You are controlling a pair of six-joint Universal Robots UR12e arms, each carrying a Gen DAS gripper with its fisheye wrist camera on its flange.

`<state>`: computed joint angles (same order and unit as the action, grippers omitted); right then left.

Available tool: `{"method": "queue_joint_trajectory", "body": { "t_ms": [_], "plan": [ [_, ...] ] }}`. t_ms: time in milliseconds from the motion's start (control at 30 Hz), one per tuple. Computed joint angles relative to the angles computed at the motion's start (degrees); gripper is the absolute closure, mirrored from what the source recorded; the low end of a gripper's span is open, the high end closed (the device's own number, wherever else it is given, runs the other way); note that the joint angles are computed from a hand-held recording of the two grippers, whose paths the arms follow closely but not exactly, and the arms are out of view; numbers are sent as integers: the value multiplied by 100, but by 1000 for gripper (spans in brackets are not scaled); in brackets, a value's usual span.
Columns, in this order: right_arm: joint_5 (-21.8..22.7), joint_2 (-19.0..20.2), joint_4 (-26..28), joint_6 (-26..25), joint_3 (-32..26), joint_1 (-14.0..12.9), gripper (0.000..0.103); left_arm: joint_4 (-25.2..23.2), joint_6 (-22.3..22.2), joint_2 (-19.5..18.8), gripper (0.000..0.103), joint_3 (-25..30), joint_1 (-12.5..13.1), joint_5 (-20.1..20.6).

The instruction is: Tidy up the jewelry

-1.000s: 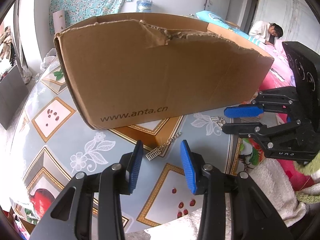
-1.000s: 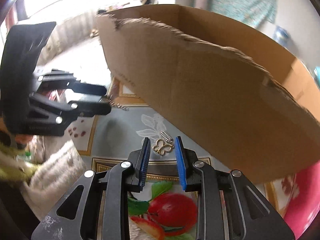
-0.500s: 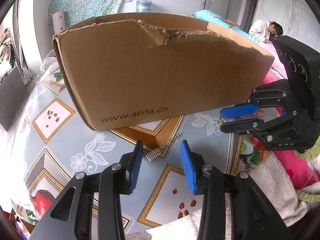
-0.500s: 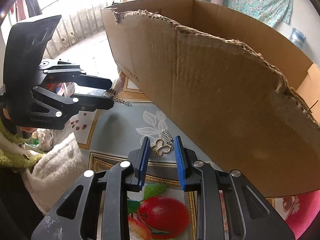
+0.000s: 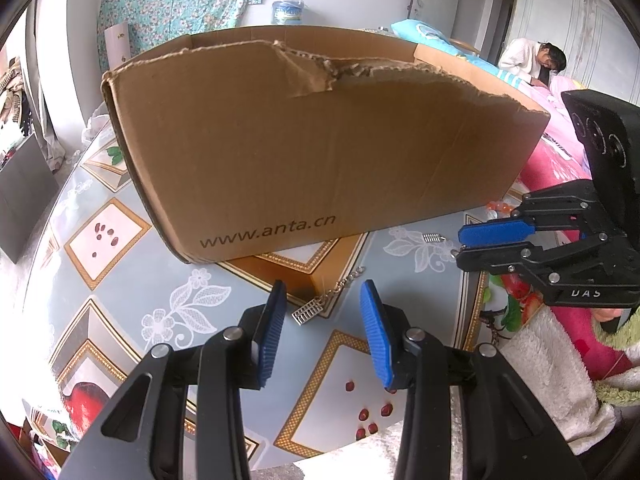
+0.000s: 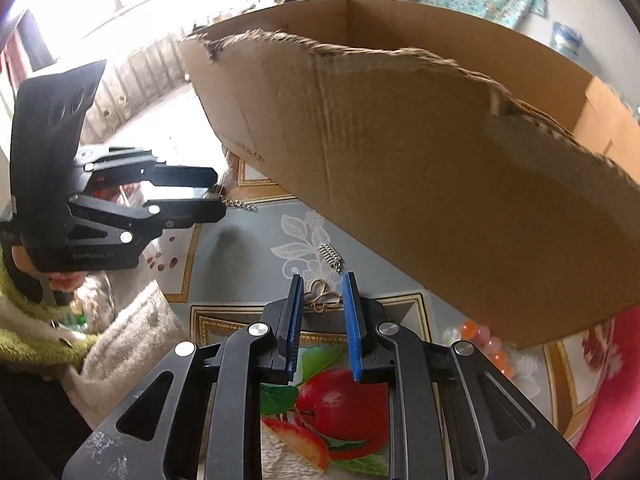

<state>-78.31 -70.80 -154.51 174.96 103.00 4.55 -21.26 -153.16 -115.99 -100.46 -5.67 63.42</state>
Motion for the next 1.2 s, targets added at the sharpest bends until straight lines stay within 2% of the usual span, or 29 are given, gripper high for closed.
{"method": "queue_joint_trajectory", "body": {
  "t_ms": [233, 433, 633, 767, 1200],
  "plan": [
    [151, -106, -294, 407, 160, -92, 85, -31, 95, 6, 66, 4, -16, 53],
    [310, -187, -371, 516, 245, -159, 85, -12, 161, -5, 67, 24, -58, 155],
    [402, -214, -508, 582, 307, -210, 85, 116, 384, -29, 88, 53, -178, 601],
    [442, -184, -631, 670, 336, -209, 85, 40, 439, -38, 99, 87, -173, 581],
    [497, -269, -834, 732, 457, -257, 85, 175, 282, 77, 101, 6, -19, 49]
  ]
}}
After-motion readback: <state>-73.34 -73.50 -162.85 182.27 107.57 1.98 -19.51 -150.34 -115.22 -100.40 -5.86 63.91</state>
